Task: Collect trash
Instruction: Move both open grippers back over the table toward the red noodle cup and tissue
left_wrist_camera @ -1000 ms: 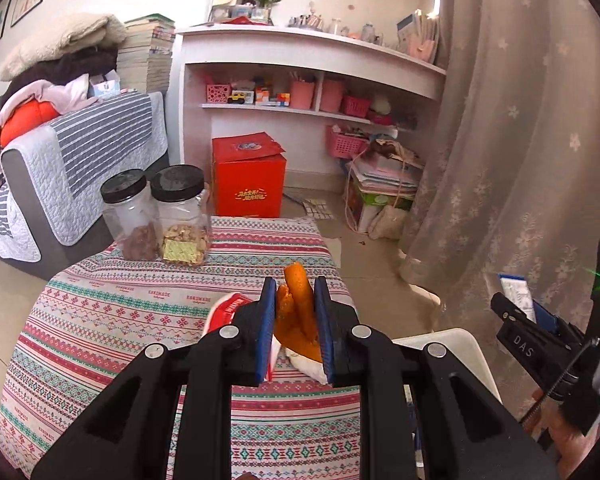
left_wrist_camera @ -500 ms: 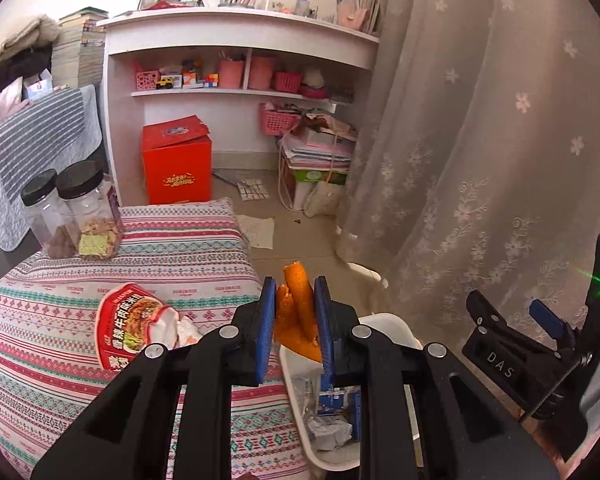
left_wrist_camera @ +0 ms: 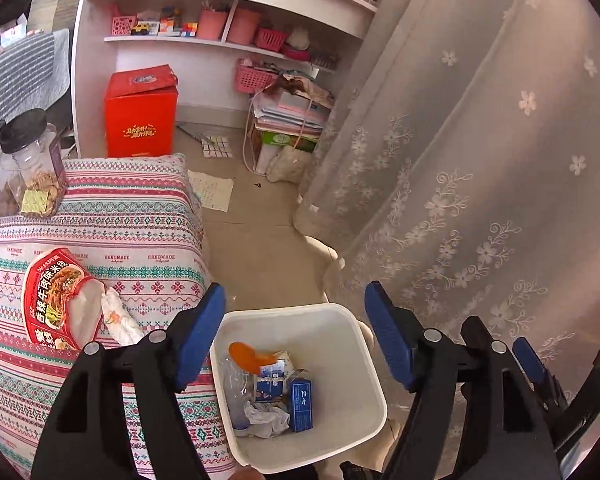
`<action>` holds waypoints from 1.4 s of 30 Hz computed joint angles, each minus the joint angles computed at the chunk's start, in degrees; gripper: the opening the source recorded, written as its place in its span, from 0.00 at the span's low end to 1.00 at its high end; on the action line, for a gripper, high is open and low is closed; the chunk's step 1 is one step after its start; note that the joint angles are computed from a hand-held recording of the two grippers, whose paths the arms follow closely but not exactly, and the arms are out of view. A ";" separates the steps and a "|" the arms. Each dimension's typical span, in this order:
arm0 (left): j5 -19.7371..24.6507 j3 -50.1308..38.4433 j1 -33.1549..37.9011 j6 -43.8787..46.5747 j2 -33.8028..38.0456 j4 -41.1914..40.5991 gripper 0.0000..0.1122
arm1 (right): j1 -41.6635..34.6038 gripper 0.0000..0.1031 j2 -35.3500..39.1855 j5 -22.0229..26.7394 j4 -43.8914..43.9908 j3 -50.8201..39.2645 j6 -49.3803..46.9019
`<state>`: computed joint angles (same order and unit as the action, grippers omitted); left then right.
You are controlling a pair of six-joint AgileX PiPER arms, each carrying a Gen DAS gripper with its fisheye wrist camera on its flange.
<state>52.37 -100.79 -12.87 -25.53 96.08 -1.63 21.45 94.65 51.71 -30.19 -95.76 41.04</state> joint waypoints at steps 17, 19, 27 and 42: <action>4.78 17.24 0.90 -6.34 -1.02 39.90 0.67 | 3.60 0.93 3.66 1.32 6.66 -4.69 -6.56; 5.43 18.40 1.95 -6.61 0.79 44.02 0.67 | 3.51 0.93 4.38 1.92 8.23 -5.58 -7.65; 0.72 18.78 10.70 0.10 4.54 37.45 0.67 | 5.03 0.93 7.30 4.49 10.53 -9.52 -9.32; 7.31 12.83 52.44 12.71 9.46 -14.22 0.58 | 9.65 0.93 13.30 8.68 11.40 -16.58 -12.75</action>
<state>59.68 -87.95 39.58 -12.82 105.54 -15.84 31.09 107.96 60.39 -18.78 -112.34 28.29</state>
